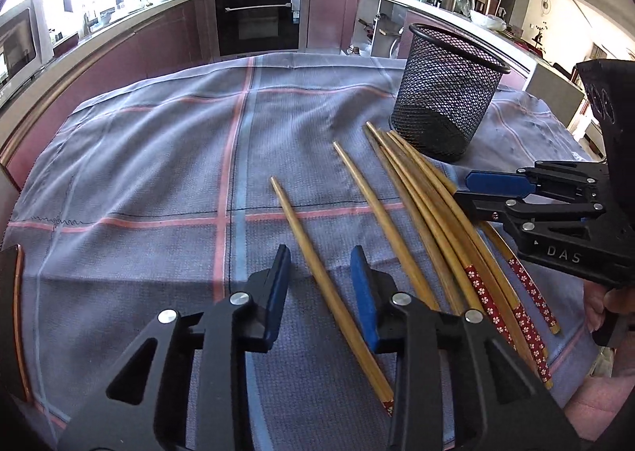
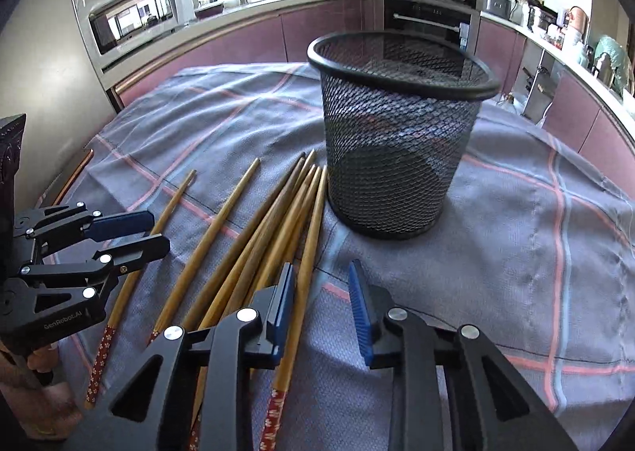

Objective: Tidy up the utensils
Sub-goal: 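Lower the left tool and grasp a wooden chopstick while the right tool grasps another, then lift the chopsticks upright with both tools and lower them into the black mesh cup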

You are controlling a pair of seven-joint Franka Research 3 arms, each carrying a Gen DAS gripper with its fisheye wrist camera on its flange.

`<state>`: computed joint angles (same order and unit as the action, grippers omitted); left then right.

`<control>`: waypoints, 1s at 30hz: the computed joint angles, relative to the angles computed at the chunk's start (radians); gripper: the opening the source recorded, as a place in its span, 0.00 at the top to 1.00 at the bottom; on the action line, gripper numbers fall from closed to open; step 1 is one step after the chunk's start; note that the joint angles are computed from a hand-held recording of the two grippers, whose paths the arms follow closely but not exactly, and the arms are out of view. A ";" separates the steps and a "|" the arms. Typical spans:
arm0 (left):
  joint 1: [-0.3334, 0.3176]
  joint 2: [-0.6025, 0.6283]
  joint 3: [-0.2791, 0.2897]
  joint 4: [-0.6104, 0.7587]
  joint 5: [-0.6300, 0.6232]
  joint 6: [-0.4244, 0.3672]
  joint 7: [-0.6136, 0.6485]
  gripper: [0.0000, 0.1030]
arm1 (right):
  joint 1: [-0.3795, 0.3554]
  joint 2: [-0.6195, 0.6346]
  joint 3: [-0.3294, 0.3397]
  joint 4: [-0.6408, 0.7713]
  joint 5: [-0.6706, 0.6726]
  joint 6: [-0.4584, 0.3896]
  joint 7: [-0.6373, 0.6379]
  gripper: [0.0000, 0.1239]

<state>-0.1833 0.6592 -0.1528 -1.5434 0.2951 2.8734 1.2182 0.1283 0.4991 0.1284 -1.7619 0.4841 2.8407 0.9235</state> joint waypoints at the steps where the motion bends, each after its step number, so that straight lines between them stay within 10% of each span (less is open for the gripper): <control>1: 0.009 -0.009 -0.009 -0.012 -0.006 0.001 0.007 0.73 | 0.004 0.001 -0.004 0.003 -0.006 -0.001 0.002 0.77; 8: 0.034 -0.006 -0.036 0.001 -0.053 -0.019 0.018 0.91 | -0.037 0.015 0.032 0.037 0.042 -0.054 -0.036 0.95; 17: 0.068 -0.031 -0.062 -0.029 -0.090 0.023 0.028 0.93 | -0.110 -0.043 0.098 -0.014 0.233 -0.067 -0.229 0.96; 30: 0.353 -0.098 -0.429 -0.087 -0.298 0.204 0.380 0.94 | -0.177 -0.179 0.134 -0.026 0.758 -0.119 -0.689 0.96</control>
